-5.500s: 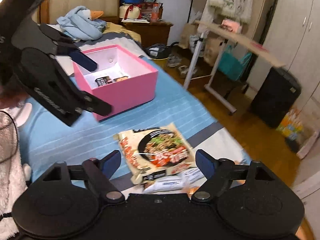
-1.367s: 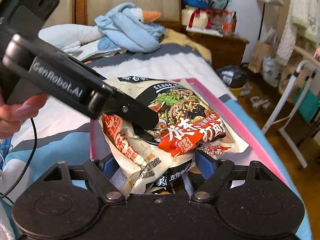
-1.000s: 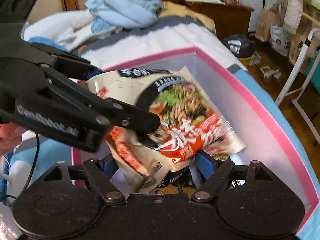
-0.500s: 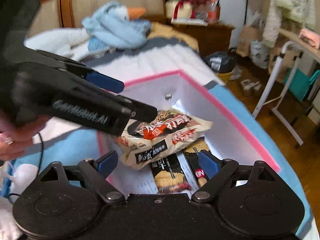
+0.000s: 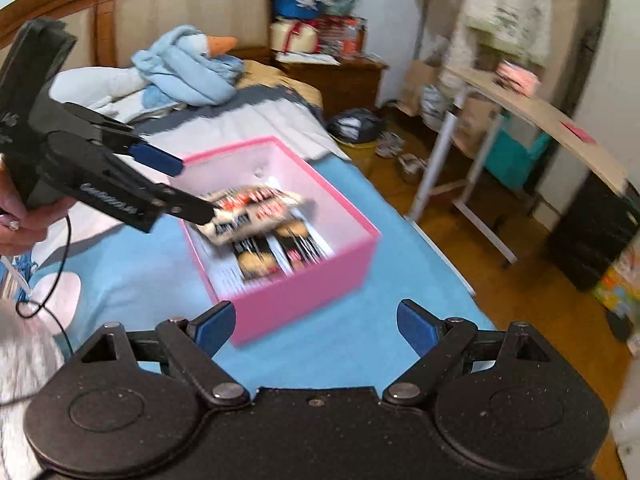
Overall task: Organize snacks
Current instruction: 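Open both grippers to release the noodle bag into the pink box, then move both grippers to the snacks and each grasp a white wafer bar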
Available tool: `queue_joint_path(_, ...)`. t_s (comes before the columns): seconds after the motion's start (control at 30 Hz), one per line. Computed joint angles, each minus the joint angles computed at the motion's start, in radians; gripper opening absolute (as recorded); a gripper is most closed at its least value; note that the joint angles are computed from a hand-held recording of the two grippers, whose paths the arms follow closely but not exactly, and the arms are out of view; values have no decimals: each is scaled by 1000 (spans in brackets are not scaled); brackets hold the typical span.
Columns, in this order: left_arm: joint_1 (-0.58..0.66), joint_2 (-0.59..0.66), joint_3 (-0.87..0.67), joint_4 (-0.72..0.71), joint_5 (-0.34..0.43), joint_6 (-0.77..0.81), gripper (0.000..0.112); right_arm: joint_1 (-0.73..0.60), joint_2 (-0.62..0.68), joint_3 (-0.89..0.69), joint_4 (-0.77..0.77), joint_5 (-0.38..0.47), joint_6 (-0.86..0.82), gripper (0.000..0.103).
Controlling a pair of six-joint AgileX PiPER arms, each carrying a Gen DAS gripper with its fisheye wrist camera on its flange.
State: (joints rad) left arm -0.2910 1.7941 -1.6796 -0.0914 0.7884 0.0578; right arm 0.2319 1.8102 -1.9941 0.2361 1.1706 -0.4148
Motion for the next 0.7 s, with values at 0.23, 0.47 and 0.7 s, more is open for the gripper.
queue_joint_path(0.23, -211, -6, 10, 143, 23, -74, 81, -162, -151, 237, 33, 3, -26, 91)
queue_joint_path(0.47, -368, 109, -93, 150, 68, -121, 81, -307, -163, 352, 112, -13, -38, 91)
queue_joint_path(0.7, -418, 267, -224, 63, 121, -112, 79, -401, -91, 412, 185, -74, -26, 90)
